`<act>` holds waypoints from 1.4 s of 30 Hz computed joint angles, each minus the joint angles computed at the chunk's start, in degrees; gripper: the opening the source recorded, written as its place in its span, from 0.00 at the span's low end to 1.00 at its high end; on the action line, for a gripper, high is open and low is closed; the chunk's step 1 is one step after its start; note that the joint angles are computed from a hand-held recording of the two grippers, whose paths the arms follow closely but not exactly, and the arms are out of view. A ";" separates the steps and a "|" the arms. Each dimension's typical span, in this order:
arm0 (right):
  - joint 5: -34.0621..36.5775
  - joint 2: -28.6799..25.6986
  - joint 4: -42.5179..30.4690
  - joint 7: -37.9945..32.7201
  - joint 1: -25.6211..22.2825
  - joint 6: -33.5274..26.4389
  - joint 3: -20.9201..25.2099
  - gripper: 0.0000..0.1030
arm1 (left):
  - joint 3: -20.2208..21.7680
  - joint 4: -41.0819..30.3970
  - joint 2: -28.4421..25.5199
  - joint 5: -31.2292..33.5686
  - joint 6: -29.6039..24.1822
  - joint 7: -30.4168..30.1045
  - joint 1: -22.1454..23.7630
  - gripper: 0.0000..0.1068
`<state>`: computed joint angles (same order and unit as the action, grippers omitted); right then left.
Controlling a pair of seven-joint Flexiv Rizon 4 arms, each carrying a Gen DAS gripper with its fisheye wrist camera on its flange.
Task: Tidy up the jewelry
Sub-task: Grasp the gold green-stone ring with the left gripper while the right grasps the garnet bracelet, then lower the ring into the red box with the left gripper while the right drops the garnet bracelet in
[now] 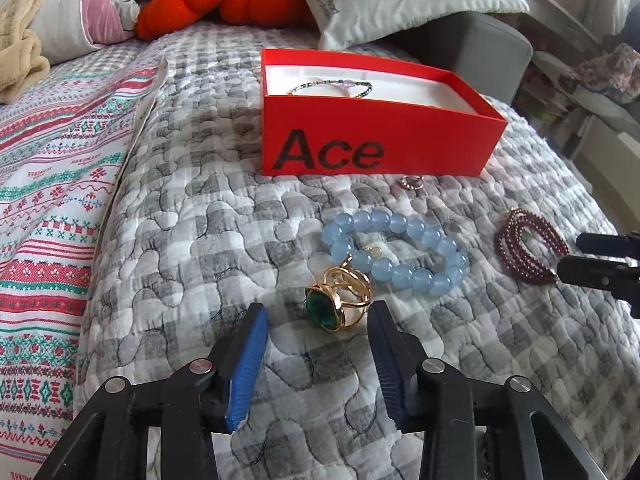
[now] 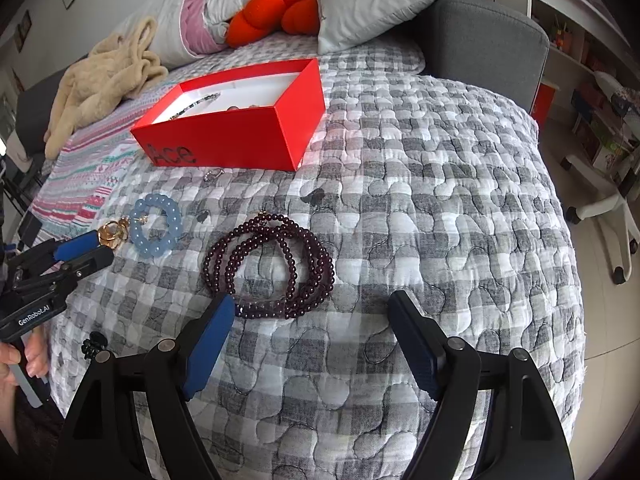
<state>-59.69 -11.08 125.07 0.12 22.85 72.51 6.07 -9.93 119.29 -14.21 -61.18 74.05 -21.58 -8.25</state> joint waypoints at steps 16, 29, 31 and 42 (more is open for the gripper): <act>9.29 -1.98 -5.73 -5.58 4.09 -14.57 1.29 0.58 | 0.66 -0.81 0.08 7.26 -1.79 -7.38 0.87 0.15; 9.08 -1.80 -5.88 -5.91 3.51 -12.43 1.73 0.08 | 1.15 -0.16 1.60 5.43 -1.75 -7.67 1.55 0.15; 8.86 -1.45 -5.64 -5.10 3.34 -11.06 1.55 0.08 | 1.37 -0.24 1.79 5.01 -2.26 -7.68 1.61 0.15; 5.81 -0.72 -6.80 -2.58 3.24 -8.12 1.05 0.08 | 1.69 -1.56 2.27 3.73 -2.86 -7.93 0.88 0.15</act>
